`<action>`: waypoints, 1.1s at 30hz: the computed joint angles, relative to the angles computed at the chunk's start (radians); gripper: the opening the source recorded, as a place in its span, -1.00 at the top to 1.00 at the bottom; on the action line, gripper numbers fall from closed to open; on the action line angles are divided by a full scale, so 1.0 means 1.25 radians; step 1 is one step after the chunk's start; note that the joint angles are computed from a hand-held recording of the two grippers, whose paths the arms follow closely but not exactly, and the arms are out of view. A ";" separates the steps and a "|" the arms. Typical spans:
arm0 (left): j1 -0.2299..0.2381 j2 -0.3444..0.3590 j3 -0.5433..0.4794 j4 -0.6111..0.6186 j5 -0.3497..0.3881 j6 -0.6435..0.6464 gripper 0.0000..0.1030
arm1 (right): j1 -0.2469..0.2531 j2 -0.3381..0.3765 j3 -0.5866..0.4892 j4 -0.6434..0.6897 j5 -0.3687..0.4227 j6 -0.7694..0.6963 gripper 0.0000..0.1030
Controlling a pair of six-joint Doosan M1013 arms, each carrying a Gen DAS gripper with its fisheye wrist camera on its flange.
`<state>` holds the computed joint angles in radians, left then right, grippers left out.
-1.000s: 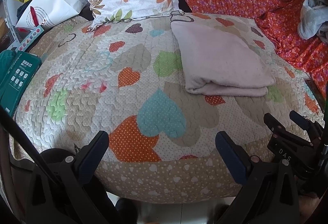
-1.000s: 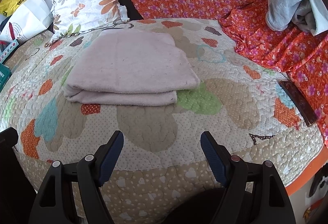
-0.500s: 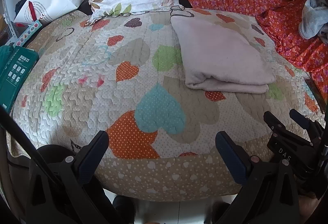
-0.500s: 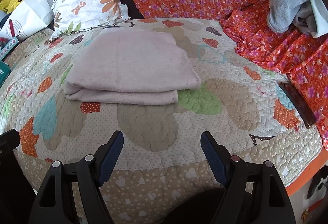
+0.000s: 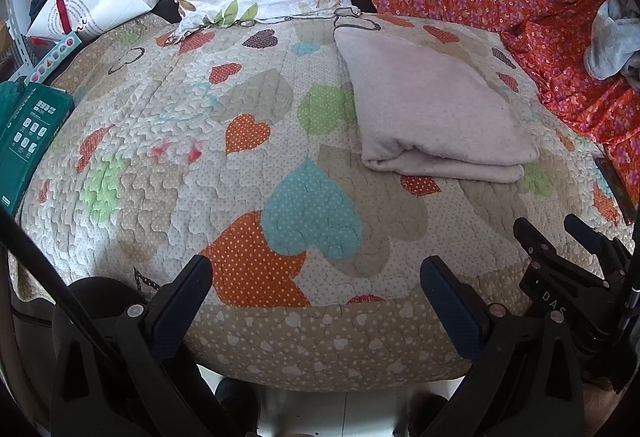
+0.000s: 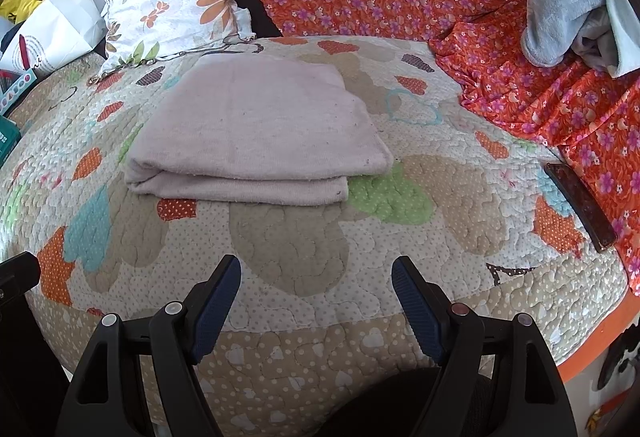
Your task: Fold small clothes
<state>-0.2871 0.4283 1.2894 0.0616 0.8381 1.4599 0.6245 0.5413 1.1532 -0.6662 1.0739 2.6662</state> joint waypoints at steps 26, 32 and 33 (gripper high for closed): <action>0.000 0.008 -0.006 -0.011 0.018 -0.007 -1.00 | -0.005 0.001 0.001 0.000 0.002 -0.035 -0.62; 0.000 0.011 -0.009 -0.024 0.027 0.000 -1.00 | -0.004 0.002 -0.001 0.000 0.005 -0.034 -0.63; 0.000 0.012 -0.010 -0.027 0.029 0.001 -1.00 | -0.004 0.003 -0.001 0.000 0.006 -0.034 -0.64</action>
<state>-0.2869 0.4432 1.2772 0.0280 0.8749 1.4614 0.6194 0.5445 1.1517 -0.6659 1.0811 2.6242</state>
